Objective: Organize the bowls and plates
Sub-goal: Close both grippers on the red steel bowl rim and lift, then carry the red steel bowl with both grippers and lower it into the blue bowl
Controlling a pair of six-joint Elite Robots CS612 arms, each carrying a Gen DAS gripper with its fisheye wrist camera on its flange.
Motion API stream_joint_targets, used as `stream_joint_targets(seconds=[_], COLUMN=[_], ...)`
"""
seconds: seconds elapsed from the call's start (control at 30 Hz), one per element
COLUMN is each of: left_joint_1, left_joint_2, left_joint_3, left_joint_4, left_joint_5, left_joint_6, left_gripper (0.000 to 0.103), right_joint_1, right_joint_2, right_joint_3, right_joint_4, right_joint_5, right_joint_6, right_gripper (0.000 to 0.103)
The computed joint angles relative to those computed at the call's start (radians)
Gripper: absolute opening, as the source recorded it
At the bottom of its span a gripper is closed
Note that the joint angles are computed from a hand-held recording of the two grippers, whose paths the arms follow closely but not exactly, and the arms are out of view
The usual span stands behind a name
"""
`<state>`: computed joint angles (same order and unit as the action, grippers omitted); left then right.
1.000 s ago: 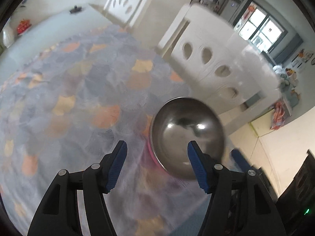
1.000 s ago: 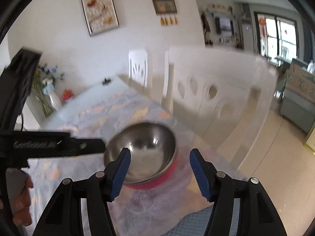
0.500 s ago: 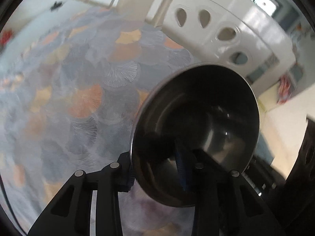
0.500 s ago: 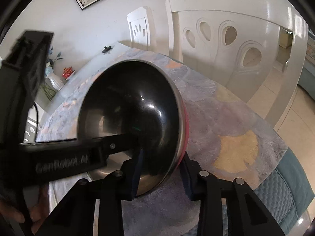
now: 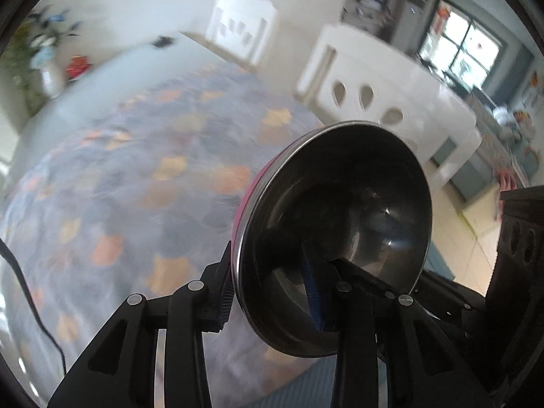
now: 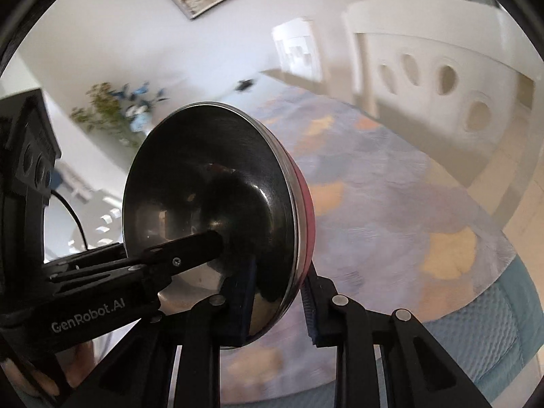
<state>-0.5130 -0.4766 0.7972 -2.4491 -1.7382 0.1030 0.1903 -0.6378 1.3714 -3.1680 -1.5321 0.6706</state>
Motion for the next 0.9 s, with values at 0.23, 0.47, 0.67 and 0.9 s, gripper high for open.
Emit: stream_joint_targets(seconds=[0.23,0.47,0.67,0.9], left_joint_1=[0.028,0.048,0.100,0.129], left_joint_2=[-0.129,-0.220,-0.242,-0.288], left_joint_3=[0.226,0.414,0.485,0.588], left_joint_4=[-0.204,-0.300,-0.310,-0.398], left_joint_5=[-0.022,-0.013,-0.113,-0.080], left_joint_6=[-0.065,-0.089,-0.238,-0.320], left_gripper=[0.035,0.037,0.037,0.037], right_joint_1=[0.029,0.082,0.114,0.146], right_joint_2=[-0.039,-0.068,-0.052,-0.036], right_joint_3=[0.014,0.025,0.001,-0.031], right_joint_4=[-0.027,-0.052,-0.030,0.061], right_joint_5=[0.090,0.043,0.097,0.179], right_joint_6=[-0.082,-0.196,-0.252,-0.340], right_gripper=[0.024,0.024,0.024,0.024])
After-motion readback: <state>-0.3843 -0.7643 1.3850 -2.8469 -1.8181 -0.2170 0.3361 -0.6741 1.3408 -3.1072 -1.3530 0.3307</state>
